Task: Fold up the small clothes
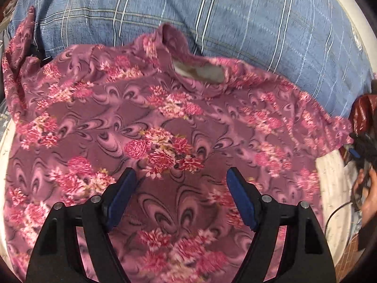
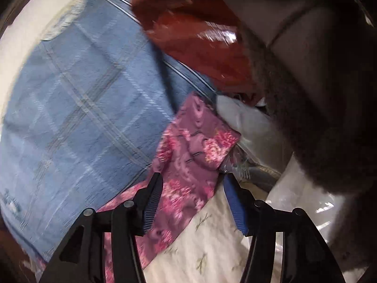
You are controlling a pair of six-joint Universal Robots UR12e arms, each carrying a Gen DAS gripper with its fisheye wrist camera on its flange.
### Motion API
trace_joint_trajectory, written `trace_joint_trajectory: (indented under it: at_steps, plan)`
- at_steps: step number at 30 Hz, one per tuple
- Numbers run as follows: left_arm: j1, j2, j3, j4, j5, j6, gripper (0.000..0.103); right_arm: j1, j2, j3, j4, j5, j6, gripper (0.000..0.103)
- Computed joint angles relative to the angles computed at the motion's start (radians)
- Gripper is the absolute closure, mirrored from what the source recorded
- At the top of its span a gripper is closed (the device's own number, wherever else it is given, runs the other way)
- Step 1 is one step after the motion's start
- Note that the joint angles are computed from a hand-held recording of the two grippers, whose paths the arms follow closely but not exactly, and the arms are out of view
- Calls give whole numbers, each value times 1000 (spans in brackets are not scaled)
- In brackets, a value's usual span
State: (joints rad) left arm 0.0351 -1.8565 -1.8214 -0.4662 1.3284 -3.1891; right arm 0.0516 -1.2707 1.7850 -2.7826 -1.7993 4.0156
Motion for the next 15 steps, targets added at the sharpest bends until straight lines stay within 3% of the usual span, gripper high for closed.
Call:
trace_joint_trajectory:
  at_steps: [4,5,6,12,15]
  plan:
    - [-4,-6,-6,41,12,29,24,1,38,-33,14,-33,5,48]
    - [-4,-6,-7,44,1,25,24,-2,43,-29,-17,-16,4,64]
    - [1,-6,-10,46,-14,21,24,-3,46,-30,-26,-12,0,91]
    - [24,-9,-1,25,-78,-24,24,34,32,-31,-110,-43,-126,93]
    - [37,-6,-3,27,-103,-48,24,68,31,-60,-93,-50,-197,93]
